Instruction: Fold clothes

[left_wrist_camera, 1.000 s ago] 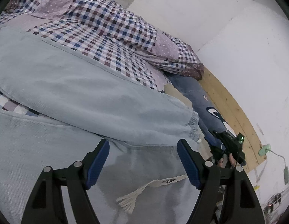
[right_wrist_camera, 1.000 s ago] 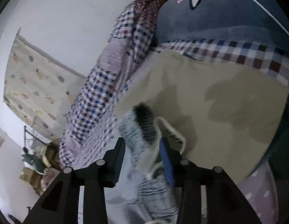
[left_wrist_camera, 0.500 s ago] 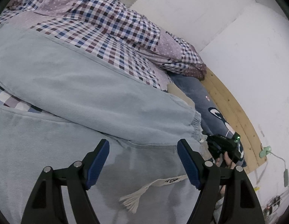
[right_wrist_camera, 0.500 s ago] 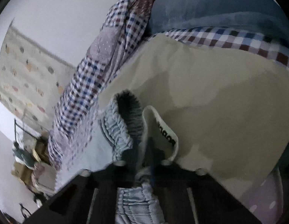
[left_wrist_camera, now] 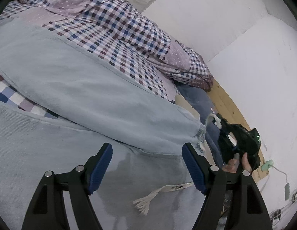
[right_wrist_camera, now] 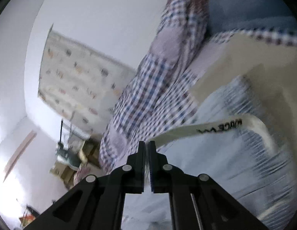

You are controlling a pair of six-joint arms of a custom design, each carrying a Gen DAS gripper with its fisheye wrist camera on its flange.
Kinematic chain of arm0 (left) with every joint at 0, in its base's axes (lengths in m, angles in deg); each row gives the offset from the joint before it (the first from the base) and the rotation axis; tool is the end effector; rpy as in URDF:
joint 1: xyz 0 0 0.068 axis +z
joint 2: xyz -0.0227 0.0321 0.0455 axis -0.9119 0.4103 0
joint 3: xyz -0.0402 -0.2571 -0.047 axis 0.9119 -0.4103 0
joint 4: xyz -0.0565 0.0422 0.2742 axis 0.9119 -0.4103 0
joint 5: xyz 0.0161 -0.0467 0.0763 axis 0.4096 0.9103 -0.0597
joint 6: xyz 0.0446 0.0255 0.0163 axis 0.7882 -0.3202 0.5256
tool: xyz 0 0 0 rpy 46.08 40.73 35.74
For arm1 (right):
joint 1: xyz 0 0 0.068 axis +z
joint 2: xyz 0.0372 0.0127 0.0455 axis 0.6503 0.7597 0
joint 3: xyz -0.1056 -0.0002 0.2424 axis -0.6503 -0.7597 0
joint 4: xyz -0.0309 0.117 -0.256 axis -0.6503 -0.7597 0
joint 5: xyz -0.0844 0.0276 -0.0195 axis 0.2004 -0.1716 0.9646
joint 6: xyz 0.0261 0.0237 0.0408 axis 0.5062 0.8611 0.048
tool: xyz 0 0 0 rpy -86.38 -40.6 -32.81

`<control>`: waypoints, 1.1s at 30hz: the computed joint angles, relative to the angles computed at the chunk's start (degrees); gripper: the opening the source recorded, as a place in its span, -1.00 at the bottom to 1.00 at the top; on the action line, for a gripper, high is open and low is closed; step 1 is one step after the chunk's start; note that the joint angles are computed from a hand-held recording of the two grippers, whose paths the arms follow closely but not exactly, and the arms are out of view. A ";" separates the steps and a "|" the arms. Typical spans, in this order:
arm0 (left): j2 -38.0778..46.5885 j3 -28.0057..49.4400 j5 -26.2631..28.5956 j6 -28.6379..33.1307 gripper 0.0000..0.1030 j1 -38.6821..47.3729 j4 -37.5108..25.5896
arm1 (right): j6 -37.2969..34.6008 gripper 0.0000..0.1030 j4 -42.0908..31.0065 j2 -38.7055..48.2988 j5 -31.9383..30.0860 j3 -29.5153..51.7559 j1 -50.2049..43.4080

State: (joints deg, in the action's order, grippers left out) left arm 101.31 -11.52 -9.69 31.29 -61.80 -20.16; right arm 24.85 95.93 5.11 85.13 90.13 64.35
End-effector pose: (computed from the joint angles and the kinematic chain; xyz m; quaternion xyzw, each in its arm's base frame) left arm 0.3382 -0.0032 0.1776 0.0126 0.8600 -0.4118 0.3011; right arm 0.2890 0.1234 0.2135 0.2681 0.7426 0.3767 0.4846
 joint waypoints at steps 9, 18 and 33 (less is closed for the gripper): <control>1.22 0.86 1.24 0.07 0.53 3.00 -0.81 | -0.23 -0.96 -3.64 26.46 -0.47 20.97 9.19; 1.08 -0.14 0.37 -1.89 0.53 2.09 0.74 | 2.13 -0.76 -5.83 32.31 -3.92 24.20 11.19; -1.47 -2.79 3.48 0.29 0.62 4.64 2.15 | 5.64 -0.04 -9.72 -8.76 15.85 -9.58 18.82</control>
State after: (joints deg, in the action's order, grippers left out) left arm 99.84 -14.32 -6.22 31.58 -57.16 -18.00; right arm 30.49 86.20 -3.66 100.98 80.55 83.17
